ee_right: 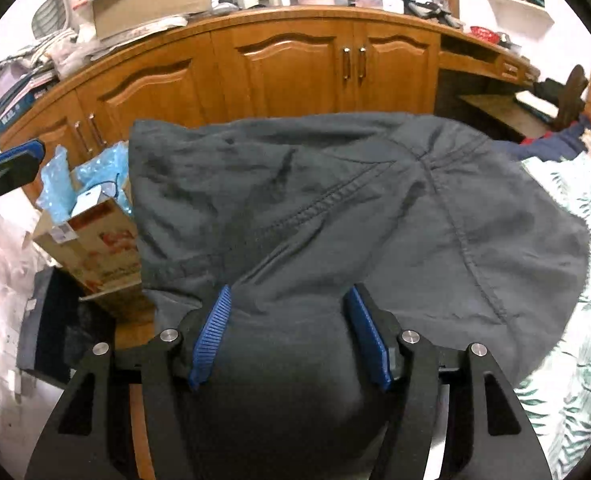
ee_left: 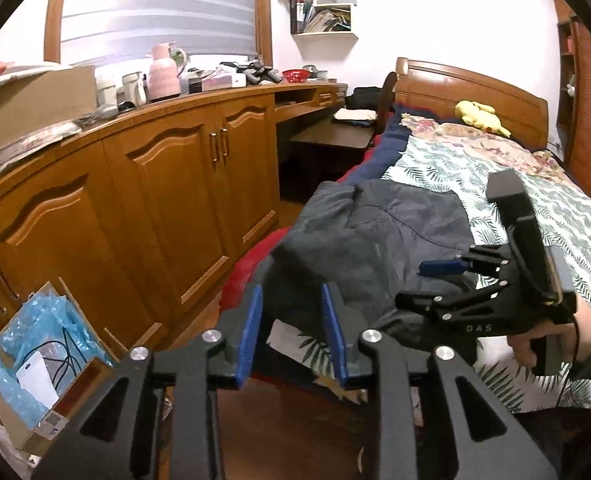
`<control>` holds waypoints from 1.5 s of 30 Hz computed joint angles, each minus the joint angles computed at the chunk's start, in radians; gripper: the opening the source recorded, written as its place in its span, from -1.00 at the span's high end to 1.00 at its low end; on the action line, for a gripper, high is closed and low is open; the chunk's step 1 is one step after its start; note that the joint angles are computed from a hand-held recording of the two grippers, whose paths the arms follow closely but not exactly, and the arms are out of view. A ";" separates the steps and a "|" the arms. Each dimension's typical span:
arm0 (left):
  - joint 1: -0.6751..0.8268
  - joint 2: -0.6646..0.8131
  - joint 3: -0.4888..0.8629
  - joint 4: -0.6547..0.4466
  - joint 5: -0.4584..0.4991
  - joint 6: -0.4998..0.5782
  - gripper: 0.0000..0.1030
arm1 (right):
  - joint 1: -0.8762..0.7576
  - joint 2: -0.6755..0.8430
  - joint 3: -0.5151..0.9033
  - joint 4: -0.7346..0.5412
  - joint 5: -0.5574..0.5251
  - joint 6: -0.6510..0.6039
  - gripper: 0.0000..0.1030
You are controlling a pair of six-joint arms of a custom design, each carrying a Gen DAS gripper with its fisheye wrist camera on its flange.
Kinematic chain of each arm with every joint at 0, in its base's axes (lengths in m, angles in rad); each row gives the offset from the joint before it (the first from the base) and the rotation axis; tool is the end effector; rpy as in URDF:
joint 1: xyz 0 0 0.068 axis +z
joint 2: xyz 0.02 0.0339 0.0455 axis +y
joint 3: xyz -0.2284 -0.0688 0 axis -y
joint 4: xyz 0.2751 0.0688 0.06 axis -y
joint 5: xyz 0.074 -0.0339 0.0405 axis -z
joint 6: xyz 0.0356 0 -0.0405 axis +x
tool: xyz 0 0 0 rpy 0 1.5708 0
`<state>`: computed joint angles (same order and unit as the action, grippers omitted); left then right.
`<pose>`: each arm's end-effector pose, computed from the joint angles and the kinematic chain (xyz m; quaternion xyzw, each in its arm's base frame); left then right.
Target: Fold large clothes
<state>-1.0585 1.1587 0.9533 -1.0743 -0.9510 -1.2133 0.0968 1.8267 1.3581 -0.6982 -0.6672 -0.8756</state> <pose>0.1416 -0.1926 0.2347 -0.1342 0.8719 0.0739 0.4651 0.3865 0.0597 0.1700 -0.4906 0.7877 0.2248 0.2972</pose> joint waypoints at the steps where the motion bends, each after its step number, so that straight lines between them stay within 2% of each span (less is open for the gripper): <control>1: -0.007 0.020 0.017 -0.003 -0.005 -0.003 0.38 | -0.018 -0.027 -0.020 -0.007 -0.008 -0.013 -0.20; 7: -0.043 0.110 0.108 0.040 -0.029 0.021 0.29 | -0.130 -0.119 -0.056 -0.059 -0.066 -0.091 -0.20; 12: -0.058 0.246 0.243 0.013 -0.053 -0.004 0.18 | -0.234 -0.129 -0.023 -0.147 -0.121 -0.166 -0.24; 15: -0.058 0.300 0.294 0.069 -0.037 0.038 0.07 | -0.303 -0.133 -0.002 -0.205 -0.143 -0.228 -0.28; 18: -0.064 0.374 0.365 0.106 -0.030 0.073 0.05 | -0.386 -0.125 0.031 -0.273 -0.175 -0.304 -0.37; 21: -0.071 0.454 0.450 0.129 -0.016 0.101 0.05 | -0.475 -0.086 0.097 -0.357 -0.217 -0.377 -0.54; 24: -0.072 0.539 0.542 0.143 0.019 0.121 0.05 | -0.548 -0.043 0.161 -0.424 -0.232 -0.437 -0.61; 30: -0.089 0.727 0.747 0.141 0.071 0.162 0.05 | -0.707 0.076 0.306 -0.532 -0.281 -0.564 -0.67; 40: -0.107 1.039 1.123 0.181 0.143 0.269 0.05 | -0.903 0.328 0.618 -0.660 -0.289 -0.607 -0.77; 45: -0.122 1.248 1.438 0.090 0.151 0.290 0.05 | -0.995 0.408 0.716 -0.616 -0.285 -0.568 -0.77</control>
<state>-1.1810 2.4070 2.3908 -0.9848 -0.8002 -0.9235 -0.8986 2.2350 2.0738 -1.3145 -0.9519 -1.4434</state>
